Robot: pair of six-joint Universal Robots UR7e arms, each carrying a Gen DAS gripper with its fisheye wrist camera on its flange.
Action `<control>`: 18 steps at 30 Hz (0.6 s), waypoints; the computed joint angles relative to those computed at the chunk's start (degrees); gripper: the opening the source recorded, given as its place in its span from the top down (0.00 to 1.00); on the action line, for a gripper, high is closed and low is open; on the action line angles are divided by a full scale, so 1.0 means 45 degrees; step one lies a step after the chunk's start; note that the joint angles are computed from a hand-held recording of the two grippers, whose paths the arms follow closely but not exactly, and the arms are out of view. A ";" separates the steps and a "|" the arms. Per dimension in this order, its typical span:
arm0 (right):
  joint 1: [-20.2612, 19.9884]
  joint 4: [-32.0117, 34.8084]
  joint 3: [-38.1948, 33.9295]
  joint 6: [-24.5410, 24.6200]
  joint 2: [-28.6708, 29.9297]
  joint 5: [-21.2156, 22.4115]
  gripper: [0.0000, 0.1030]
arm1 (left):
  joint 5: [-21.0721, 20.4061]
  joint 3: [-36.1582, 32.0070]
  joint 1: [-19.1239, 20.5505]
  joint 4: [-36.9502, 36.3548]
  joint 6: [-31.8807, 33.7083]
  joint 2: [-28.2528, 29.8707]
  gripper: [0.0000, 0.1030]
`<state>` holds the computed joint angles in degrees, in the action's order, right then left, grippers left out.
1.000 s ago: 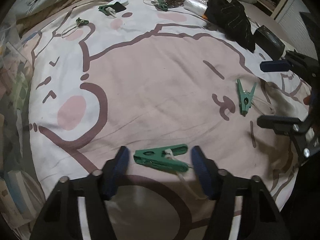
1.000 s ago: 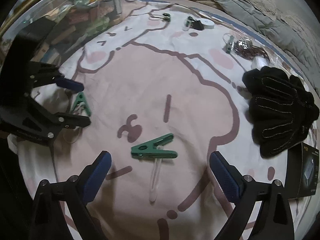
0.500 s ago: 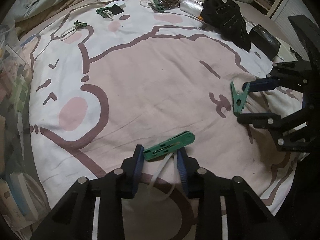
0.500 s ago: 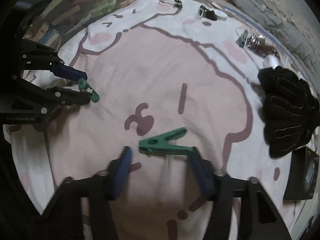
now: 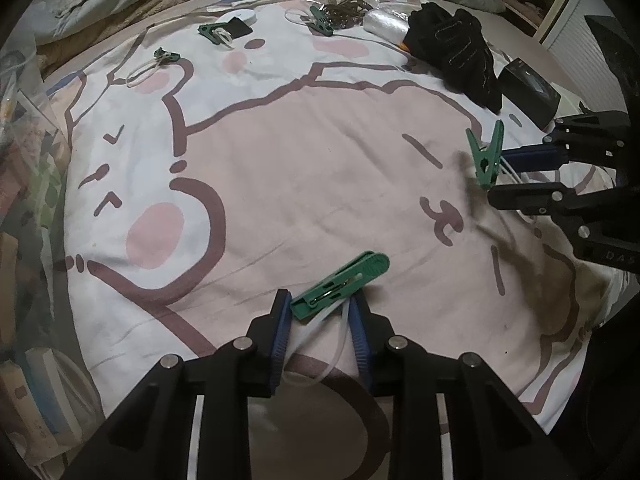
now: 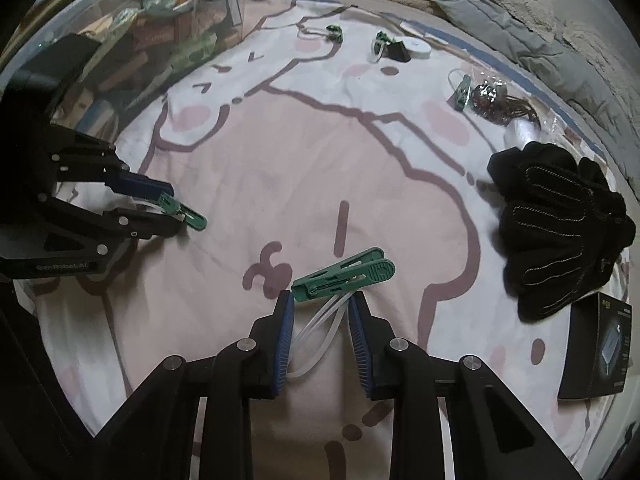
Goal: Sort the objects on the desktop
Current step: 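Carry both green clothespins over the clear plastic bin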
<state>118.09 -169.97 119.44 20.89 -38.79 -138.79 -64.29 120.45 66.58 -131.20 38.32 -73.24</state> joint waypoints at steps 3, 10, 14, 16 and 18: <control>0.0015 -0.0178 -0.0017 0.0017 0.0022 -0.0140 0.73 | -0.0143 -0.0066 -0.0024 0.0020 -0.0026 -0.0072 0.72; 0.0135 -0.0621 0.0128 0.0088 -0.0305 -0.0462 0.73 | -0.0729 -0.0230 -0.0186 -0.0106 -0.0066 -0.0329 0.72; 0.0376 -0.1041 0.0172 0.0012 -0.0542 -0.0801 0.73 | -0.1141 -0.0367 -0.0361 -0.0188 -0.0170 -0.0551 0.72; 0.0504 -0.1352 0.0200 -0.0044 -0.0690 -0.0972 0.73 | -0.1338 -0.0466 -0.0415 -0.0243 -0.0215 -0.0645 0.72; 0.0618 -0.1659 0.0222 -0.0134 -0.0822 -0.1162 0.73 | -0.1537 -0.0576 -0.0490 -0.0296 -0.0288 -0.0754 0.72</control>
